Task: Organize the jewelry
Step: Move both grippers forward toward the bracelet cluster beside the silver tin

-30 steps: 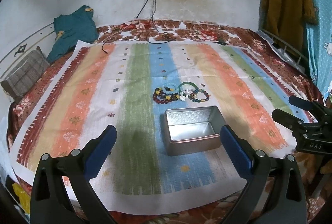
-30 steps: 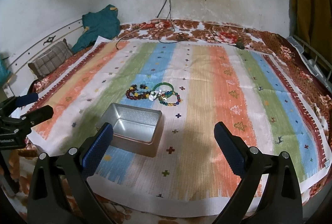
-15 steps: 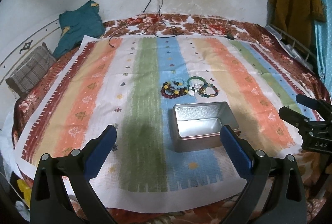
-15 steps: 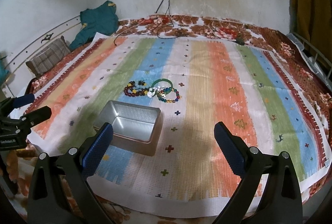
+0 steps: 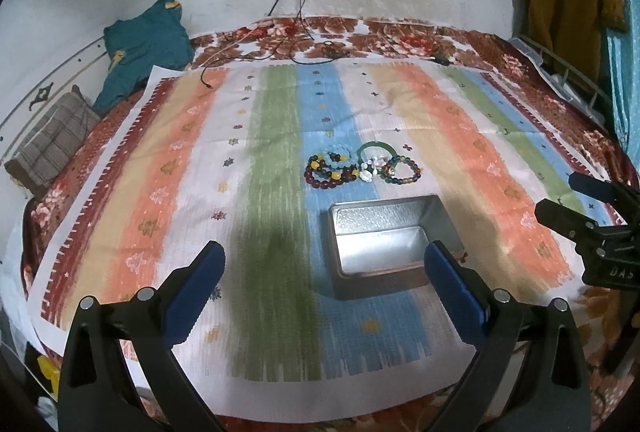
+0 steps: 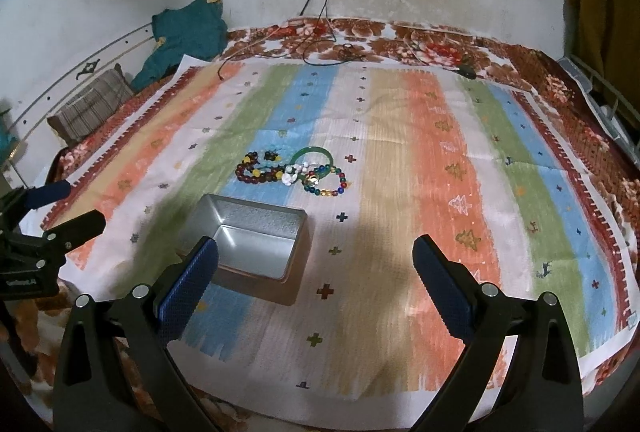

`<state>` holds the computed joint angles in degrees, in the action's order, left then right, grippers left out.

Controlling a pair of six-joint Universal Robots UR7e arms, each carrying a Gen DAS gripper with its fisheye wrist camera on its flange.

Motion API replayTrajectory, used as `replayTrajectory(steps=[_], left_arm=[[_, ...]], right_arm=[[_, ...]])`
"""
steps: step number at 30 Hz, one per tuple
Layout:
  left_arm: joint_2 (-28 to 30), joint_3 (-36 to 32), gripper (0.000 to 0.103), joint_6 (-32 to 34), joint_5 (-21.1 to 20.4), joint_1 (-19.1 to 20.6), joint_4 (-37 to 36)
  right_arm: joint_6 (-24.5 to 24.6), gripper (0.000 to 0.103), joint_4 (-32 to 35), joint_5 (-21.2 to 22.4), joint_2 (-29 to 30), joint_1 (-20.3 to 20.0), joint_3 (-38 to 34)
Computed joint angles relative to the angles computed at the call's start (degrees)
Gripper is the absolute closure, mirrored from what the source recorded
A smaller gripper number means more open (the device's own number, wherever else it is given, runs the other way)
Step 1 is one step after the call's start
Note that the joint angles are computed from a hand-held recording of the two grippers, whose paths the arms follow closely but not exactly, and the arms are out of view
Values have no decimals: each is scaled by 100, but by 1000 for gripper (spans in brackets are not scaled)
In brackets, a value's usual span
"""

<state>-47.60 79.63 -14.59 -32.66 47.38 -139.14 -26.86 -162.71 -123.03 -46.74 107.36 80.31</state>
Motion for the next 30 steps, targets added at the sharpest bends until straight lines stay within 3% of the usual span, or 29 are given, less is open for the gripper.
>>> replayTrajectory(steps=[13, 20, 24, 30], left_arm=[[480, -1000, 6, -230, -14, 235, 571], [760, -1592, 6, -361, -30, 384, 898], [902, -1966, 6, -617, -334, 506, 1246], [1115, -2353, 6, -634, -446, 583, 1456]], right_arm=[[-139, 4, 373, -132, 422, 1, -727], [281, 4, 1023, -46, 584, -90, -1242], [315, 4, 1258, -97, 750, -111, -1548], [332, 4, 1513, -215, 981, -130, -1932]])
